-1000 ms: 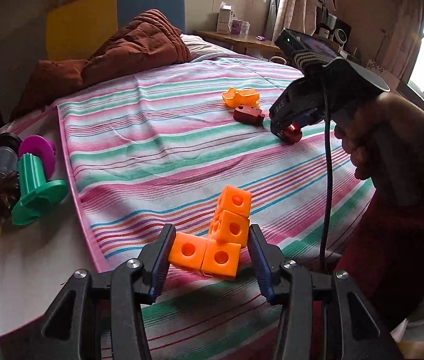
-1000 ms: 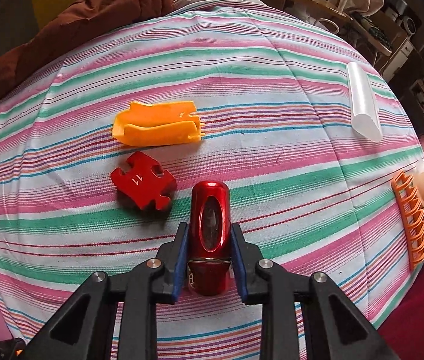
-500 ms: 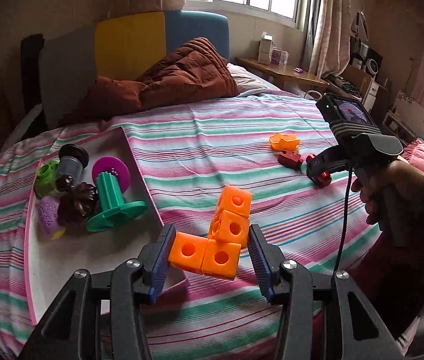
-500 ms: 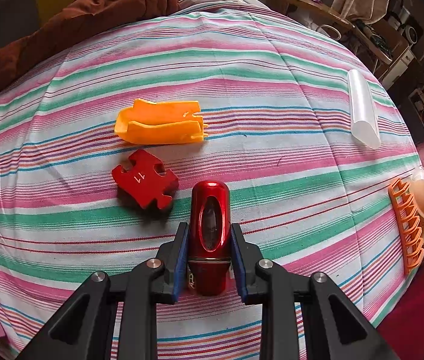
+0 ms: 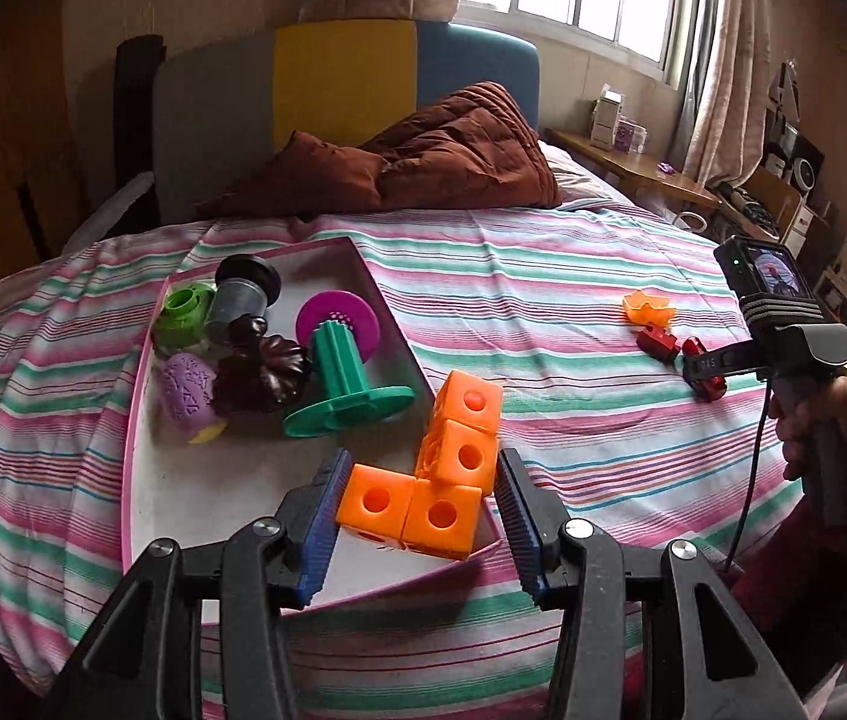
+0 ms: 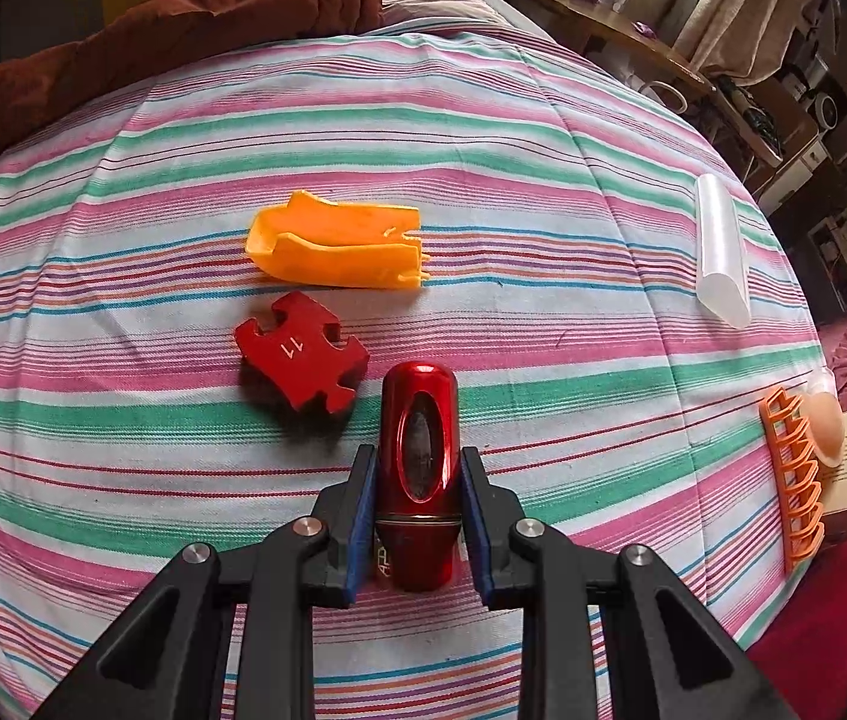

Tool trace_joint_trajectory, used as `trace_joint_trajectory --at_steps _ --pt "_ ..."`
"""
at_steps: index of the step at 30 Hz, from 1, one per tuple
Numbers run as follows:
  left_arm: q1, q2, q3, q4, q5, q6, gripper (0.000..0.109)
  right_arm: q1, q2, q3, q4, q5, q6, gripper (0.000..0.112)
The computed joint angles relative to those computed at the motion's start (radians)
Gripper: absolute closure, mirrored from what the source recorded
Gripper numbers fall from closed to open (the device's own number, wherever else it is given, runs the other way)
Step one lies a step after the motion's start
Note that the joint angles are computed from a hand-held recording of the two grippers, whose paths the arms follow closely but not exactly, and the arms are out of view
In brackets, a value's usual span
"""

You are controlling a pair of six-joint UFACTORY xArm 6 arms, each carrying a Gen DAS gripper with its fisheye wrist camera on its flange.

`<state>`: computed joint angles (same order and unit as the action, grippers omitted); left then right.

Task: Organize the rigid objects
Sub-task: 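Carry the orange blocks over the tray with the left tool, then lower the orange blocks into the tray and open the left tool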

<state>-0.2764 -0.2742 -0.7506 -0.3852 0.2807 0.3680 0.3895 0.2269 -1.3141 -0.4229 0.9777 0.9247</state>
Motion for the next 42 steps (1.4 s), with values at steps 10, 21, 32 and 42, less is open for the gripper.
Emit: trace_joint_trajectory --at_steps 10,21,32,42 --pt "0.044 -0.009 0.021 0.002 0.005 -0.025 0.059 0.021 0.013 -0.024 -0.002 0.022 0.015 0.086" --pt "0.088 -0.008 0.033 -0.012 0.03 -0.026 0.059 0.025 0.022 -0.037 -0.014 0.035 0.011 0.086" --pt "0.23 0.026 -0.005 -0.056 0.092 -0.06 0.059 0.027 0.022 -0.037 -0.017 0.037 0.012 0.086" --pt "0.232 0.067 -0.026 -0.02 0.083 -0.092 0.059 0.025 0.024 -0.039 -0.021 0.038 0.007 0.086"
